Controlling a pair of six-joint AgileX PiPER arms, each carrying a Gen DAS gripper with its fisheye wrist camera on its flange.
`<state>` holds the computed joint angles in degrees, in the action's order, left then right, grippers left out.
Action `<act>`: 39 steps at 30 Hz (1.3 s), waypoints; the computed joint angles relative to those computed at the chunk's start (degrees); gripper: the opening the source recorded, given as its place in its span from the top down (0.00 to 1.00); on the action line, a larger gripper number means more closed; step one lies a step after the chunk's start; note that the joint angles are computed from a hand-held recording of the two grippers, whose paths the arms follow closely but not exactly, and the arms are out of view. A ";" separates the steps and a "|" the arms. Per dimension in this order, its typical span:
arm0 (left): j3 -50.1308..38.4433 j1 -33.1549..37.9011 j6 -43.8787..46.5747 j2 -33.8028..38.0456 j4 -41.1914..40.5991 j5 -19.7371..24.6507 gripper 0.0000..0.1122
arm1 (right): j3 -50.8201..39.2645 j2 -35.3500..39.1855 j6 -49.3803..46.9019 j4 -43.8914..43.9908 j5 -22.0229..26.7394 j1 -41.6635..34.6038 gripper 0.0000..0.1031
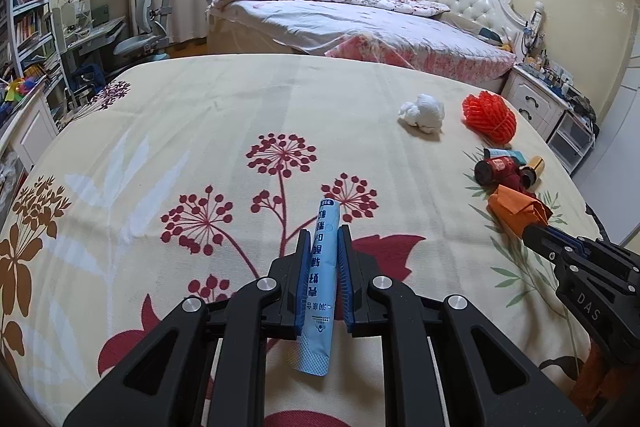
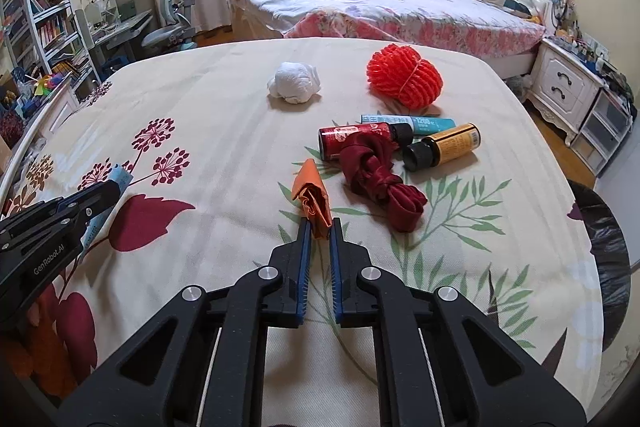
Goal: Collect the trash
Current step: 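Carry the blue tube and orange cloth in both tools over the black bin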
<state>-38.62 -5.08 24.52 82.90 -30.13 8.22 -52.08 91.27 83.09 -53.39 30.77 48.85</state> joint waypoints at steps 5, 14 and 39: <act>0.29 -2.54 -5.16 -0.81 4.36 -0.48 0.87 | 2.40 -2.83 2.22 -1.59 0.73 0.32 0.92; 0.23 -10.12 -31.48 -3.47 27.79 -1.42 0.87 | 8.04 -10.14 8.00 -6.59 4.62 0.97 0.92; -25.13 -41.25 -79.70 14.86 73.68 1.11 0.87 | 26.89 -33.23 7.84 -13.20 4.99 -32.39 0.92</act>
